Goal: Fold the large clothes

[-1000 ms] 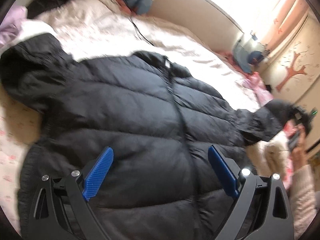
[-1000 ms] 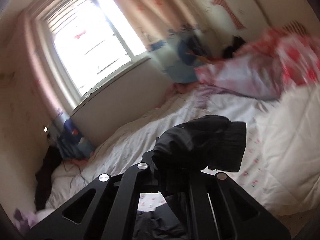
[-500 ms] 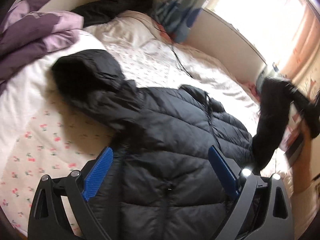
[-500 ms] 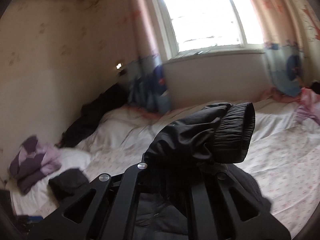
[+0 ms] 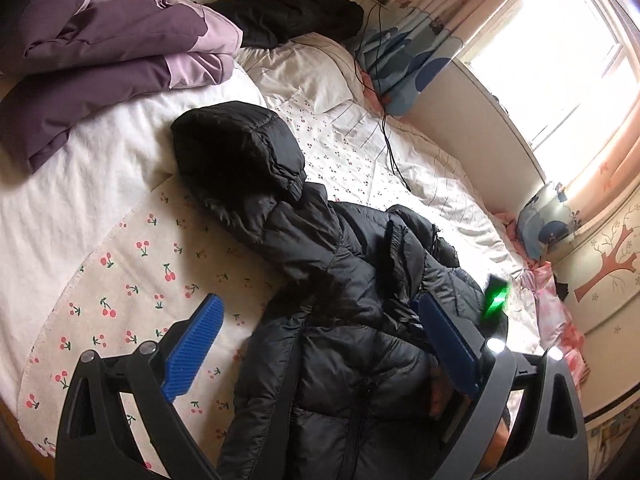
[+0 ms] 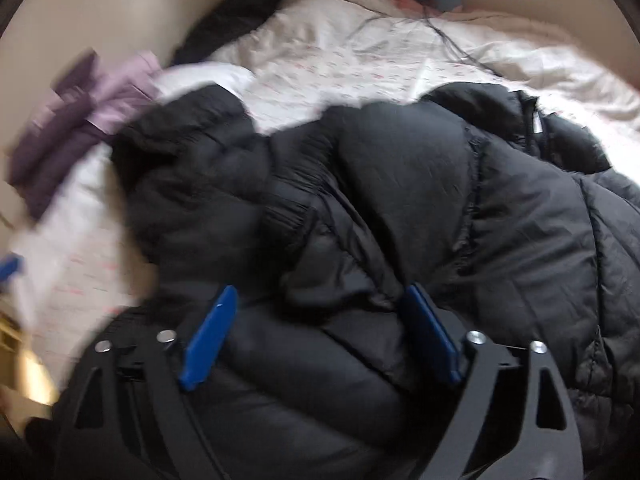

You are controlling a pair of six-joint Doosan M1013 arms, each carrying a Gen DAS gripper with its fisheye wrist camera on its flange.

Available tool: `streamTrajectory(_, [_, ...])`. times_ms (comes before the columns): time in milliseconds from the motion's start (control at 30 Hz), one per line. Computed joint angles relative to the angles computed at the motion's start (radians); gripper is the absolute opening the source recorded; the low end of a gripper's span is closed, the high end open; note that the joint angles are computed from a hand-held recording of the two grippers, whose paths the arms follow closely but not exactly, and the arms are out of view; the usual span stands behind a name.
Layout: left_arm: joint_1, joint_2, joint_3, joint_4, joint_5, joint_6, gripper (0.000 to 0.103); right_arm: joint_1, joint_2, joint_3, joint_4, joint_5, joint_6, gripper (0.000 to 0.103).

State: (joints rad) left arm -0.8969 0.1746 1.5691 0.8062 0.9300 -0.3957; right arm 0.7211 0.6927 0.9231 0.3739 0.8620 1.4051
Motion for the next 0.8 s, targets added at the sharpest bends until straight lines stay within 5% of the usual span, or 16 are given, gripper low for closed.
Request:
streamTrajectory(200, [0.006,0.006,-0.007,-0.011,0.010,0.010,0.094,-0.030,-0.060,0.088,0.269,-0.200,-0.118,0.095])
streamTrajectory(233, [0.004,0.011,-0.016,-0.011,0.036,0.032,0.094,-0.032,-0.035,0.045,0.224,-0.153,-0.036,0.095])
streamTrajectory(300, [-0.002,0.030,-0.046,-0.006,0.126,0.107,0.094,-0.026,0.064,-0.093,0.110,0.061,0.155,0.094])
streamTrajectory(367, [-0.007,0.046,-0.067,0.009,0.202,0.186,0.095,-0.019,0.081,-0.135,0.062,0.132,0.167,0.092])
streamTrajectory(633, [0.061,0.130,-0.161,0.031,0.357,0.710,0.096,-0.061,-0.239,0.390,0.572,-0.343,-0.347,0.096])
streamTrajectory(733, [0.114,0.181,-0.235,-0.004,0.425,0.965,0.096,-0.093,-0.275,0.506,0.796,-0.436,-0.415,0.096])
streamTrajectory(800, [0.145,0.215,-0.279,-0.035,0.469,1.112,0.096,-0.121,-0.254,0.498,0.851,-0.398,-0.310,0.096])
